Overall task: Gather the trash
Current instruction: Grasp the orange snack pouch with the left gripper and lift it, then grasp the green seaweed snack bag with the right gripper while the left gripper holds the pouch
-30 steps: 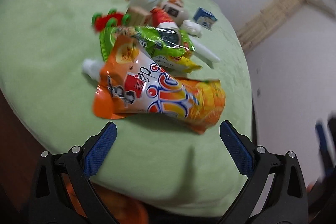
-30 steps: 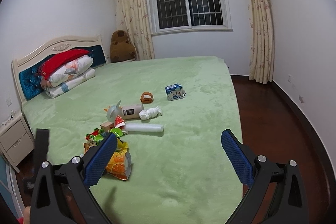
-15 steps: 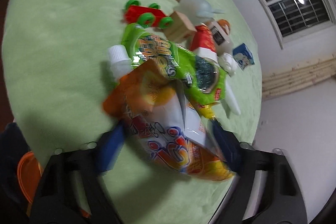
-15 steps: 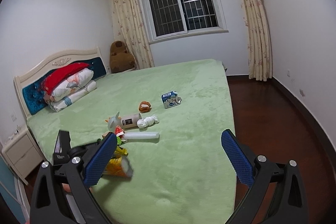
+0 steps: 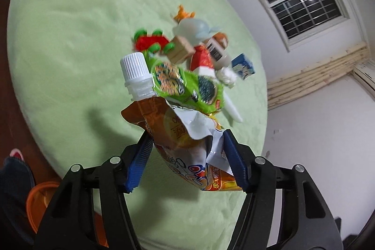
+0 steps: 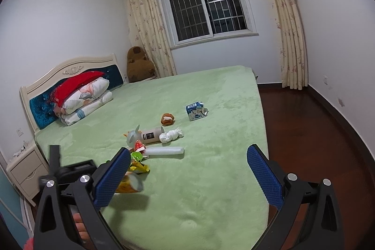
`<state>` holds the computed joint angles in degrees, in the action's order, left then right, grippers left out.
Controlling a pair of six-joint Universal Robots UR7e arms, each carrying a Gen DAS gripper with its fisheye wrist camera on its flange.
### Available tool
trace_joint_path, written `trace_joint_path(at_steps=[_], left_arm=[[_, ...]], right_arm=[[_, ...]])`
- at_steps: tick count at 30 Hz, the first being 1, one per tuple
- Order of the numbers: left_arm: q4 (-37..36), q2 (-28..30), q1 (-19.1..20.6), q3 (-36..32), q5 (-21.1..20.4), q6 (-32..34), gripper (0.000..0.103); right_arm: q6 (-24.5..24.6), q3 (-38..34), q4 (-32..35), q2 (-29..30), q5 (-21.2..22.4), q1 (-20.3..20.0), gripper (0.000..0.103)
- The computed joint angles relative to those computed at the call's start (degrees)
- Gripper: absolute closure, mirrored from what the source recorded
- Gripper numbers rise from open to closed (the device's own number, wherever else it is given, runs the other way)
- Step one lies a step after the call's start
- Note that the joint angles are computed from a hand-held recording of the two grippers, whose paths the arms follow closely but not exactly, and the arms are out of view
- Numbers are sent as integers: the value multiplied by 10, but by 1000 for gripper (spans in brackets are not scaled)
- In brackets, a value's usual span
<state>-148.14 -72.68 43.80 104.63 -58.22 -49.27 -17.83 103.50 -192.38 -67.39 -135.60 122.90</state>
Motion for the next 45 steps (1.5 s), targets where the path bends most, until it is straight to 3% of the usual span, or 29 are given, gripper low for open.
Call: trace_joint_path(at_steps=[5,11,15,22,26,31,37,43,45], left_arm=[[1,-54,-10,21,11,19,43],[39,-132,-43,48,78,57,43],[60,-168,-61,62,118,85,43],[85,-220,-67,88,117,109,43],[95,-251,-64,107,114,112,43],[133,-305,-65,134,103,100,43],[127,-336,-52,155,72,100,43],[119,-356,-49,162,74,114,43],[114,-361,-49,165,75,114,43]], right_arm=[[-1,-4,10,6,-10,-1,5],[33,-8,66,11,-4,-7,5],[80,-11,148,16,15,-10,5],[102,-42,276,52,20,-1,5],[124,-55,357,64,51,1,5],[121,-99,441,97,56,3,5],[217,-211,566,145,134,-32,5],[390,-320,630,203,164,-53,5],[468,-349,643,223,181,-64,5]])
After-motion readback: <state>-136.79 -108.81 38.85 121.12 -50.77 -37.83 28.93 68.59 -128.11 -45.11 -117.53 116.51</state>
